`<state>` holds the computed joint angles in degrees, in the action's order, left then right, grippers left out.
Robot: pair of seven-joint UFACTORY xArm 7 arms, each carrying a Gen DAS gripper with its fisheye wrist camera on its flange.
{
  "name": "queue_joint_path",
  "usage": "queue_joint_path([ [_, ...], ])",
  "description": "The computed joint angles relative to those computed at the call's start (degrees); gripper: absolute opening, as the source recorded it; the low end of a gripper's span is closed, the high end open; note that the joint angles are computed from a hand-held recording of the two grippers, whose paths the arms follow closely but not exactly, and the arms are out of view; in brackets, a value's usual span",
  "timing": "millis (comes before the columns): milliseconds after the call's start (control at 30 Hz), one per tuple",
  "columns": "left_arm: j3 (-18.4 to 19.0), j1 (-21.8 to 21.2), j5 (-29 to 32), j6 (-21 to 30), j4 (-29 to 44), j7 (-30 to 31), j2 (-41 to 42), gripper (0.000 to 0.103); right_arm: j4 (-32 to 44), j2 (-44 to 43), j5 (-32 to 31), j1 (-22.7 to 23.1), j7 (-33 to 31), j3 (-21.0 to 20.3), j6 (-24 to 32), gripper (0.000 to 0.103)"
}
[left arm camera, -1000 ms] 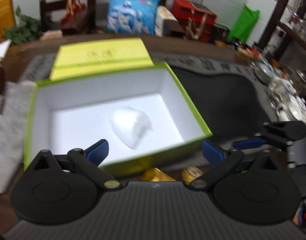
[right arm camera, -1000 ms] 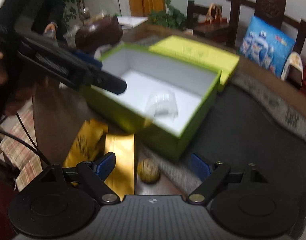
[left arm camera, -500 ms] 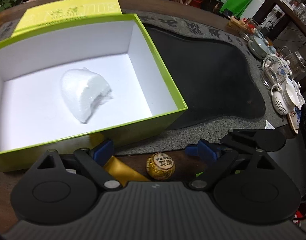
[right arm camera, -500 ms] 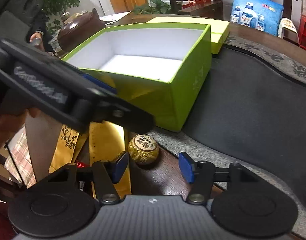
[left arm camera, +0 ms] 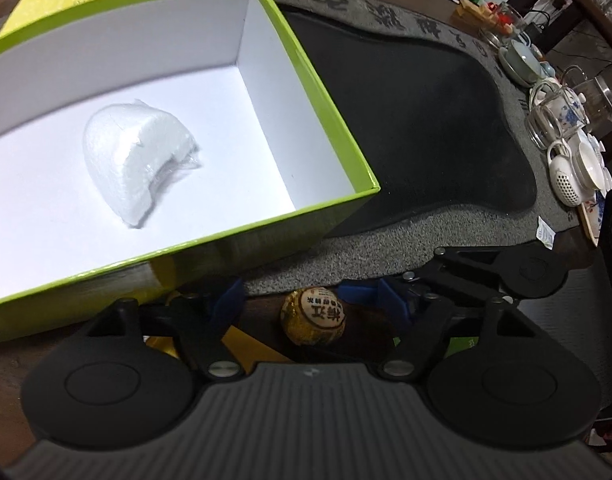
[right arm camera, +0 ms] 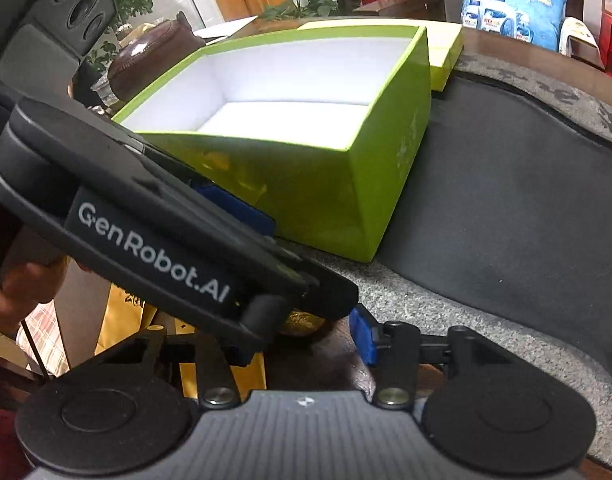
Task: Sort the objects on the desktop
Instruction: 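Grasp the round gold-wrapped tin with the left tool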
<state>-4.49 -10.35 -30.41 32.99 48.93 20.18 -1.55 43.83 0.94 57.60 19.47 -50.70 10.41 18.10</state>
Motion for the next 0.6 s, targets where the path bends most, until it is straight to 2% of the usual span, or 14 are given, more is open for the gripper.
queue_joint_path([
  [200, 0.45, 1.06, -3.99, 3.24, 1.58, 2.25, 1.54, 0.064, -0.08, 0.18, 0.62, 0.21, 0.79, 0.28, -1.03, 0.043],
  [300, 0.58, 1.72, -6.32, 4.80, 1.78, 3.64, 1.77, 0.059, -0.14, 0.25, 0.62, 0.18, 1.53, 0.27, -1.60, 0.036],
  [433, 0.60, 2.27, -8.89, 6.89, 1.52, 4.94, 1.50, 0.049, -0.56, -0.21, 0.54, 0.21, 2.06, 0.26, -1.87, 0.035],
  [600, 0.91, 2.19, -10.65, 8.24, 0.37, 5.67, -1.27, 0.048, -2.10, -2.80, -2.91, 1.09, 5.37, 0.14, -2.54, 0.035],
])
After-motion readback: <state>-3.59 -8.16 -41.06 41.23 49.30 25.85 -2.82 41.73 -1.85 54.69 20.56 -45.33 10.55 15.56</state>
